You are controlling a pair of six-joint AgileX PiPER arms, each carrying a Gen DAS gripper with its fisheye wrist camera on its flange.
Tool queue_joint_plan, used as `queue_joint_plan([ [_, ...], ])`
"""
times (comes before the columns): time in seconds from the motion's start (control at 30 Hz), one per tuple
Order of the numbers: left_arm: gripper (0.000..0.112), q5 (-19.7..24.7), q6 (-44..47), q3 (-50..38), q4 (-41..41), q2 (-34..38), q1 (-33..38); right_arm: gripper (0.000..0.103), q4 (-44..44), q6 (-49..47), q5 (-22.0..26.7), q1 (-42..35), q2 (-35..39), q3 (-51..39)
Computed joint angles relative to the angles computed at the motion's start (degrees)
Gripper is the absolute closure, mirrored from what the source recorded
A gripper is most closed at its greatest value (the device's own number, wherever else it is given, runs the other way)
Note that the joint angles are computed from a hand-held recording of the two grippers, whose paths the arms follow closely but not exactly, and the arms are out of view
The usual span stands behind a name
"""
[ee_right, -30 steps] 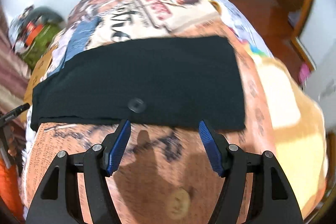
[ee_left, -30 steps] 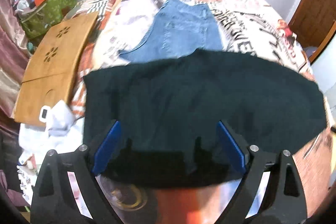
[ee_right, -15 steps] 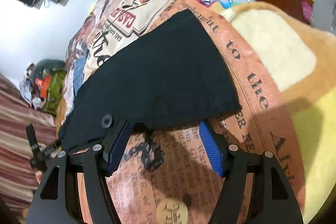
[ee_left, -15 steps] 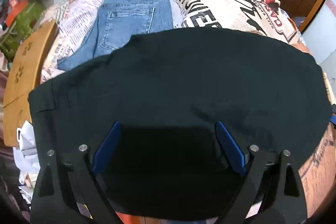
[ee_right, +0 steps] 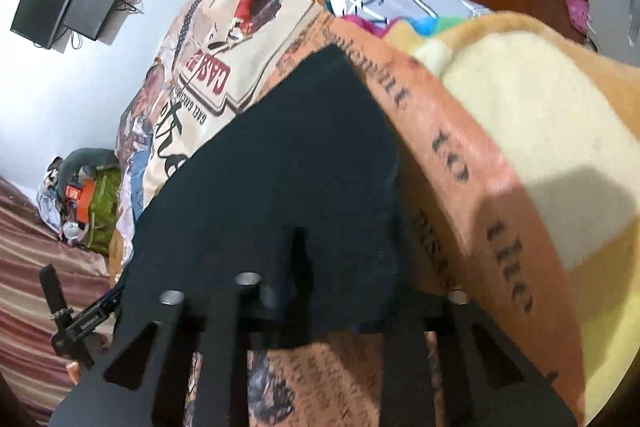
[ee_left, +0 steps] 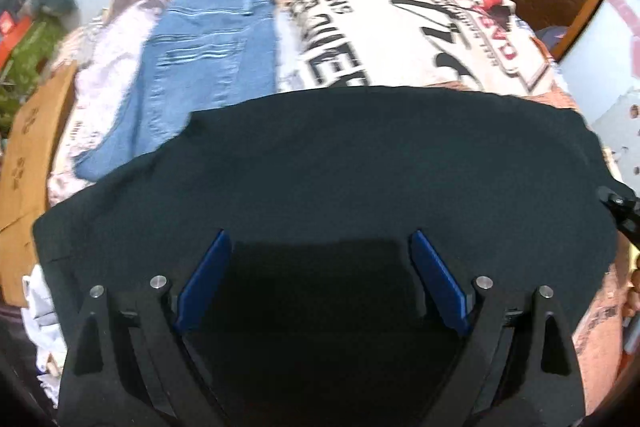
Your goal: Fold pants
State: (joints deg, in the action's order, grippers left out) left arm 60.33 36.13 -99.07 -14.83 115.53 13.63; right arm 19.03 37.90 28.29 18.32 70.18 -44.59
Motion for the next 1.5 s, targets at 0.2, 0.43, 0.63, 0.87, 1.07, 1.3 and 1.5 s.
queue_joint_plan([
  [0.2,0.020,4.22,1.45,-1.76,-3.54,-0.90,-2.13,0.096,-16.17,10.12,1.33,2.56,-0.38,-3.73],
  [0.43,0.020,1.61,2.62,1.01,-5.56,-7.07,-2.47,0.097,-27.62,14.74,7.40,5.78,-0.57,-12.51],
  [0.63,0.020,-0.18,6.58,3.79,-9.07,-12.63,0.91,0.097,-32.81,15.47,11.44,10.02,2.34,-22.53],
  [0.87,0.019,0.07,12.59,5.58,-14.17,-16.55,6.51,0.097,-37.83,15.36,16.12,16.63,10.23,-37.15],
  [1.07,0.018,0.11,16.68,6.76,-17.74,-18.26,12.25,0.097,-36.47,9.54,19.94,20.92,20.09,-51.39],
  [1.3,0.011,1.04,19.36,6.42,-21.56,-17.21,19.48,0.097,-28.66,0.32,25.66,24.00,34.87,-69.80],
  [1.5,0.011,2.10,20.06,5.60,-21.35,-15.09,24.12,0.097,-18.98,-6.49,32.15,26.49,48.69,-85.78],
])
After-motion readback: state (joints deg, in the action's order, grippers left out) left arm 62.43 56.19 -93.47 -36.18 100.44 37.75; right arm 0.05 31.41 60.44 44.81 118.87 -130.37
